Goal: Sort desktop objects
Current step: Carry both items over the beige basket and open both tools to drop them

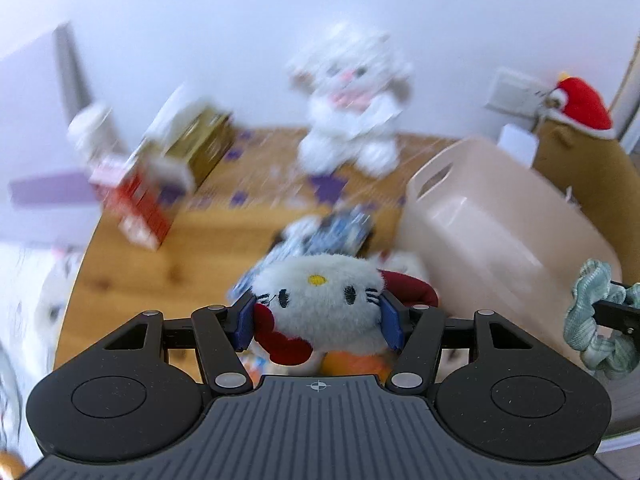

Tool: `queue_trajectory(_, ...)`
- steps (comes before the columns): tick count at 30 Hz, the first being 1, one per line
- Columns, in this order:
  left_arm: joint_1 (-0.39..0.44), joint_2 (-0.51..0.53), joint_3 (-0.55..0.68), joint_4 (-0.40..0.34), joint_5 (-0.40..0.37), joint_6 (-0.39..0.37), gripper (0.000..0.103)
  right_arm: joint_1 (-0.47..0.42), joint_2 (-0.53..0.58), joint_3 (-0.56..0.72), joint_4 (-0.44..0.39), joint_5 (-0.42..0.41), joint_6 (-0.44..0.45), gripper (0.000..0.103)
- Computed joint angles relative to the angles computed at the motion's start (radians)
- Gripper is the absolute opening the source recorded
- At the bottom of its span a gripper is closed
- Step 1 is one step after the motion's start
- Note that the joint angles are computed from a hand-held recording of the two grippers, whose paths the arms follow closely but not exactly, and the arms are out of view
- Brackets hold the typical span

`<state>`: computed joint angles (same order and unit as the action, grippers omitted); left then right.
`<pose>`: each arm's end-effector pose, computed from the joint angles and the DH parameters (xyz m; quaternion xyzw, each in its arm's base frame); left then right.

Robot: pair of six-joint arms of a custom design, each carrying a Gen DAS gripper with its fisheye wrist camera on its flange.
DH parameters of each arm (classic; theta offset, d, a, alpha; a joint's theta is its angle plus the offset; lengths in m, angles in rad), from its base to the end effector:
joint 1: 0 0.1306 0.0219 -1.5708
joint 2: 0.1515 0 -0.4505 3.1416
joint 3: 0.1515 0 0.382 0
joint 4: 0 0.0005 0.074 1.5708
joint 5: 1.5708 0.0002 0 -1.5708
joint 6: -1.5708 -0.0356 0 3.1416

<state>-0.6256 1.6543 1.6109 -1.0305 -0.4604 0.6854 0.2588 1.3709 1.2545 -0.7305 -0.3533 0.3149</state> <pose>0.4619 -0.3148 0.4590 -0.0843 0.9416 0.0294 0.3246 0.4325 0.1267 0.4556 -0.3202 0.8654 0.1545 0.3531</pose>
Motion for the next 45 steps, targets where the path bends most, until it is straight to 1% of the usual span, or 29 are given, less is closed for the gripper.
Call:
queue_trajectory(3,-0.001,0.046,0.080,0.026,0.032,-0.044,0.061,-0.023,0.012,0.016,0.035,0.031,-0.008,0.018)
queue_trajectory(6,-0.018,0.104,0.166,0.036,0.024,-0.118,0.061,-0.058,0.029,0.037,0.050,0.038,-0.015,0.018)
queue_trajectory(9,-0.030,0.164,0.246,0.038,0.044,-0.168,0.061,-0.084,0.048,0.054,0.065,0.065,-0.024,0.018)
queue_trajectory(12,-0.049,0.220,0.310,0.050,0.039,-0.235,0.061,-0.112,0.064,0.063,0.078,0.078,-0.041,0.018)
queue_trajectory(13,-0.054,0.239,0.335,0.043,0.043,-0.248,0.061,-0.119,0.068,0.063,0.082,0.084,-0.046,0.018)
queue_trajectory(19,-0.081,0.348,0.462,-0.023,0.077,-0.291,0.061,-0.144,0.098,0.067,0.074,0.148,-0.050,0.018)
queue_trajectory(21,-0.085,0.381,0.494,-0.054,0.086,-0.302,0.061,-0.151,0.104,0.062,0.074,0.142,-0.057,0.018)
queue_trajectory(23,-0.087,0.406,0.516,-0.083,0.093,-0.307,0.061,-0.150,0.110,0.057,0.080,0.153,-0.053,0.018)
queue_trajectory(27,-0.080,0.447,0.553,-0.145,0.121,-0.296,0.061,-0.140,0.130,0.063,0.078,0.151,-0.053,0.018)
queue_trajectory(29,-0.077,0.466,0.571,-0.174,0.138,-0.299,0.061,-0.128,0.145,0.071,0.070,0.162,-0.037,0.018)
queue_trajectory(32,-0.076,0.480,0.579,-0.196,0.150,-0.325,0.061,-0.104,0.168,0.083,0.053,0.197,-0.010,0.019)
queue_trajectory(35,-0.075,0.478,0.563,-0.190,0.174,-0.342,0.062,-0.087,0.186,0.089,0.030,0.222,-0.005,0.020)
queue_trajectory(36,-0.076,0.478,0.561,-0.192,0.173,-0.350,0.062,-0.080,0.189,0.089,0.026,0.231,-0.002,0.022)
queue_trajectory(37,-0.076,0.476,0.557,-0.191,0.169,-0.355,0.062,-0.074,0.191,0.089,0.023,0.242,-0.003,0.030)
queue_trajectory(38,-0.075,0.472,0.551,-0.186,0.166,-0.356,0.065,-0.070,0.192,0.088,0.021,0.252,-0.006,0.036)
queue_trajectory(40,-0.072,0.455,0.525,-0.156,0.167,-0.352,0.066,-0.065,0.190,0.088,0.016,0.255,-0.015,0.043)
queue_trajectory(41,-0.071,0.449,0.519,-0.148,0.163,-0.350,0.068,-0.062,0.187,0.088,0.014,0.261,-0.017,0.044)
queue_trajectory(42,-0.069,0.443,0.511,-0.142,0.164,-0.349,0.071,-0.059,0.183,0.087,0.012,0.269,-0.014,0.051)
queue_trajectory(43,-0.066,0.440,0.513,-0.143,0.168,-0.347,0.075,-0.057,0.179,0.086,0.012,0.273,-0.010,0.062)
queue_trajectory(45,-0.064,0.423,0.490,-0.120,0.167,-0.350,0.076,-0.052,0.165,0.075,0.031,0.280,-0.015,0.069)
